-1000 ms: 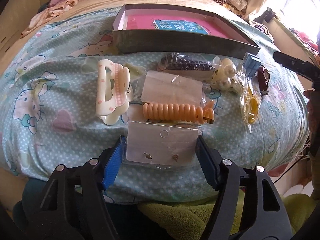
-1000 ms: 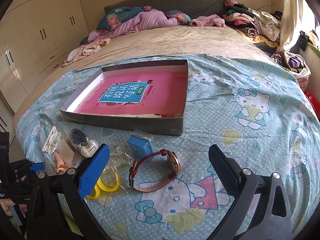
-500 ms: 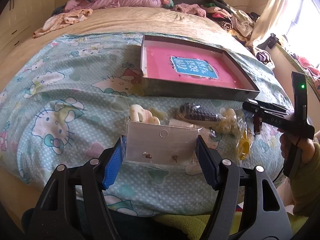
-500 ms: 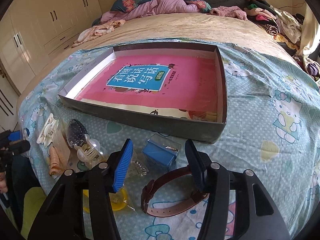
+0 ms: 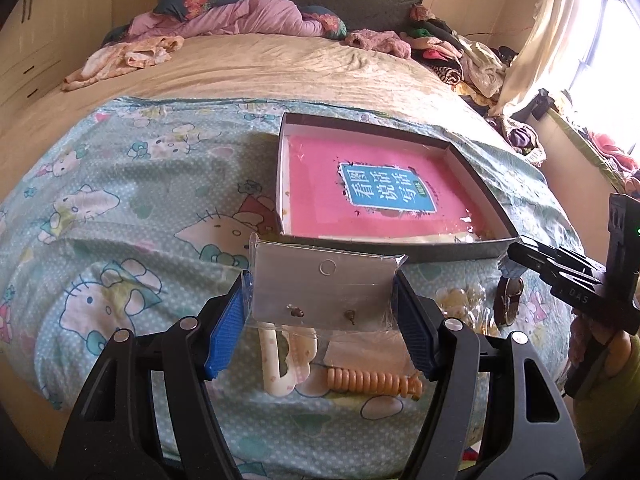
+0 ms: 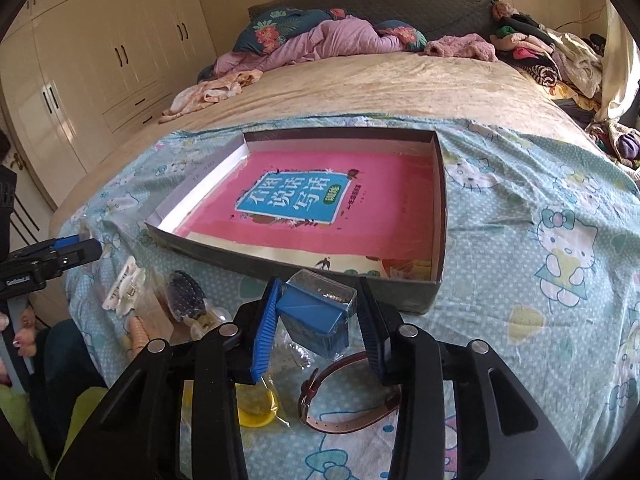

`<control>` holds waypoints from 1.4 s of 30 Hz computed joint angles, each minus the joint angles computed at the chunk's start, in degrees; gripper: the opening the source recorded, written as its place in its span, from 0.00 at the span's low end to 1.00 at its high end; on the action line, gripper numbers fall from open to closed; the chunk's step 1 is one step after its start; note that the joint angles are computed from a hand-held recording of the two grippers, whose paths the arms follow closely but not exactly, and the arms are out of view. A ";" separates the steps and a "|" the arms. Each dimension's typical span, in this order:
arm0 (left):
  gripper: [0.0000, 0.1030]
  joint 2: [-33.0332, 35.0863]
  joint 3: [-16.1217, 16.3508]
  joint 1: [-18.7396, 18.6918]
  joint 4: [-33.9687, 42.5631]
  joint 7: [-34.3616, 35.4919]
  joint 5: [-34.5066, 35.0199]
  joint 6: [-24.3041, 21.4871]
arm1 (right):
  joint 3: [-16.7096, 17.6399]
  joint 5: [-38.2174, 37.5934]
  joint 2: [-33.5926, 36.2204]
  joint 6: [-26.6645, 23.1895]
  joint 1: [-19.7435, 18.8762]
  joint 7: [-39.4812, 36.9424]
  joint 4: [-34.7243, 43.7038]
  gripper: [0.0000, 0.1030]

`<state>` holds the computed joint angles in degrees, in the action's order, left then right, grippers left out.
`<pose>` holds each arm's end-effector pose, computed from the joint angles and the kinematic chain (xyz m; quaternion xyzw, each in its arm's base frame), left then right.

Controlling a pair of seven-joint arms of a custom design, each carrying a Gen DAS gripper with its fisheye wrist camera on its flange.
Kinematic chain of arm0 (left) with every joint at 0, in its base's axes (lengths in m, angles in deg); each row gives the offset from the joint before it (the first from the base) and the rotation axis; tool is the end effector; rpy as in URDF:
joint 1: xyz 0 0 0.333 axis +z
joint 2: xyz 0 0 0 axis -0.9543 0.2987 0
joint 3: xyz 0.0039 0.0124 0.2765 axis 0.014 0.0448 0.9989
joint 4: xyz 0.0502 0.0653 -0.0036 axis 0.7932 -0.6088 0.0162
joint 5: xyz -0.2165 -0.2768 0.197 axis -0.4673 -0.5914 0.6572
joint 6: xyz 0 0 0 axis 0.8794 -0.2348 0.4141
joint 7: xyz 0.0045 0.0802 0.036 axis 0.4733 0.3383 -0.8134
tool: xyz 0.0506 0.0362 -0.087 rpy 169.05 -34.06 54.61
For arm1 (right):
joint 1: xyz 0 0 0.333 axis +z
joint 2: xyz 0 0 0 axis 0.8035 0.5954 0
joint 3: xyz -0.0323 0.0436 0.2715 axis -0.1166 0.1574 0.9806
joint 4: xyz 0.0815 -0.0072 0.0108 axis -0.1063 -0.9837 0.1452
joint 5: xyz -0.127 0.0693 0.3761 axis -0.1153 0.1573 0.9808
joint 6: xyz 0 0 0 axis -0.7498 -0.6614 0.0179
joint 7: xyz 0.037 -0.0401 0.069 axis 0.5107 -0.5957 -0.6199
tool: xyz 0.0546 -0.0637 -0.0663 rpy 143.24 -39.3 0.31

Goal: Organize jewelry
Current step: 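Lower the earring card into the grey box while the right gripper places the blue box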

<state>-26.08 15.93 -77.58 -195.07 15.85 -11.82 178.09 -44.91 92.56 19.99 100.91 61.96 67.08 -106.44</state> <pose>0.4742 -0.0946 0.4652 -0.7551 0.5464 -0.2834 0.2258 0.6290 0.1246 0.4432 -0.8209 0.4162 -0.0661 0.3854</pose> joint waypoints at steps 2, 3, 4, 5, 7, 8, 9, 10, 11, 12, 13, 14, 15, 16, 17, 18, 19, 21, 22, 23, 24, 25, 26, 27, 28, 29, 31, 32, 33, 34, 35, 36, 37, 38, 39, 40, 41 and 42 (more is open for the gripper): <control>0.59 1.29 -0.01 0.41 1.43 0.09 0.34 0.57 | 0.09 1.17 -0.24 -0.17 -0.16 -0.70 0.59 0.35; 0.59 1.70 -0.14 0.69 1.96 0.02 0.65 0.75 | 0.09 1.53 -0.07 -0.22 -0.21 -0.82 1.16 0.35; 0.59 2.31 -0.27 0.99 2.66 0.00 1.04 0.97 | 0.12 1.83 0.10 -0.04 -0.19 -0.86 1.66 0.35; 0.59 3.08 -0.27 1.13 3.51 0.09 1.17 1.00 | 0.16 2.20 0.36 0.06 -0.22 -0.99 2.22 0.35; 0.59 4.34 0.00 1.08 4.71 0.58 0.84 1.63 | 0.21 2.49 1.09 0.25 -0.28 -0.91 3.41 0.35; 0.59 5.26 -0.13 1.31 5.67 0.62 1.05 1.79 | 0.27 2.42 1.56 0.57 -0.23 -0.64 4.02 0.35; 0.59 5.92 -0.22 1.43 6.37 0.65 1.10 1.85 | 0.32 2.24 2.10 0.90 -0.17 -0.14 4.69 0.35; 0.59 6.79 -0.18 1.47 7.20 0.80 0.95 2.11 | 0.38 2.21 2.68 0.95 -0.23 0.26 5.43 0.35; 0.59 7.55 -0.11 1.42 7.94 1.09 0.68 2.29 | 0.50 2.31 3.01 1.25 -0.30 0.35 5.82 0.35; 0.59 8.52 -0.14 1.44 8.84 1.38 0.56 2.48 | 0.60 2.19 3.40 1.93 -0.26 0.46 6.15 0.35; 0.59 9.37 -0.26 1.53 9.68 1.56 0.57 2.44 | 0.62 1.74 3.96 2.24 -0.24 1.00 6.75 0.35; 0.59 10.24 -0.33 1.56 10.52 1.85 0.44 2.45 | 0.69 1.52 4.54 2.23 -0.32 1.46 7.41 0.35; 0.59 11.27 -0.31 1.53 11.46 2.34 0.16 2.54 | 0.76 1.26 5.07 2.67 -0.33 1.91 7.90 0.35; 0.59 12.16 -0.27 1.54 12.29 2.84 -0.21 2.55 | 0.79 0.72 5.53 3.30 -0.27 2.49 8.30 0.35; 0.59 13.23 -0.16 1.46 13.18 3.58 -0.87 2.71 | 0.86 0.36 5.89 3.80 -0.30 2.75 8.54 0.35; 0.59 14.04 -0.18 1.54 13.86 4.01 -1.32 2.71 | 0.89 -0.14 6.55 4.09 -0.32 3.22 9.22 0.35; 0.59 14.90 -0.27 1.68 14.62 4.26 -1.66 2.60 | 0.96 -0.58 6.99 4.51 -0.34 3.63 9.60 0.35; 0.59 16.58 -0.36 1.81 16.01 5.38 -2.84 2.40 | 1.04 -1.57 7.77 5.36 -0.36 4.51 10.13 0.35; 0.59 17.21 -0.42 1.88 16.49 5.99 -3.47 2.34 | 1.09 -2.07 8.16 5.54 -0.39 4.93 10.46 0.35; 0.59 18.07 -0.46 1.95 17.15 6.72 -4.21 2.21 | 1.15 -2.57 8.51 5.92 -0.37 5.28 10.69 0.35; 0.59 18.73 -0.66 2.15 17.71 6.84 -4.35 1.95 | 1.16 -3.18 8.87 6.19 -0.33 5.69 10.94 0.35; 0.59 19.31 -0.78 2.36 18.16 7.15 -4.61 1.85 | 1.20 -3.67 9.34 6.10 -0.40 6.04 11.38 0.35; 0.59 19.83 -0.90 2.57 18.54 7.40 -4.82 1.68 | 1.29 -4.07 9.57 6.18 -0.41 6.38 11.51 0.35; 0.59 20.48 -1.02 2.74 19.00 7.60 -5.14 1.46 | 1.31 -4.63 9.93 6.44 -0.33 6.80 11.73 0.35; 0.59 21.10 -1.15 2.86 19.39 8.06 -5.70 1.42 | 1.35 -5.13 10.19 6.75 -0.25 7.07 11.83 0.35; 0.59 21.73 -1.33 3.00 19.87 8.26 -5.81 1.17 | 1.43 -5.51 10.42 7.04 -0.20 7.32 11.91 0.35; 0.59 22.60 -1.62 3.34 20.52 8.18 -5.45 0.86 | 1.52 -6.34 10.92 7.25 -0.08 8.01 12.21 0.35; 0.59 23.03 -1.73 3.46 20.81 8.68 -5.97 0.88 | 1.54 -6.75 11.13 7.34 -0.03 8.34 12.30 0.35; 0.59 23.42 -1.86 3.56 21.12 9.29 -6.68 0.89 | 1.54 -7.17 11.30 7.51 0.04 8.64 12.31 0.35; 0.59 23.72 -2.00 3.65 21.27 9.38 -6.82 0.93 | 1.54 -7.63 11.47 7.67 0.13 8.96 12.38 0.35; 0.59 24.05 -2.13 3.72 21.47 9.41 -6.77 0.96 | 1.50 -8.14 11.66 7.83 0.24 9.33 12.43 0.35; 0.59 24.45 -2.27 3.76 21.80 9.40 -6.59 0.76 | 1.46 -8.60 11.88 7.88 0.30 9.74 12.55 0.35; 0.59 24.74 -2.39 3.81 21.97 9.50 -6.55 0.63 | 1.43 -9.03 12.16 7.66 0.31 10.12 12.82 0.35; 0.59 25.11 -2.50 3.86 22.21 9.69 -6.58 0.40 | 1.37 -9.49 12.39 7.58 0.36 10.57 12.98 0.35; 0.59 25.38 -2.59 3.88 22.43 9.39 -6.25 0.15 | 1.38 -9.75 12.55 7.58 0.32 10.81 13.03 0.35; 0.60 25.65 -2.67 3.93 22.62 9.39 -6.18 0.01 | 1.45 -9.90 12.69 7.49 0.23 10.87 13.09 0.35; 0.60 25.87 -2.74 3.98 22.77 9.38 -6.15 -0.23 | 1.43 -10.18 12.83 7.52 0.25 11.11 13.14 0.35; 0.60 26.00 -2.78 4.05 22.86 9.36 -6.17 -0.29 | 1.38 -10.53 13.03 7.44 0.29 11.50 13.28 0.35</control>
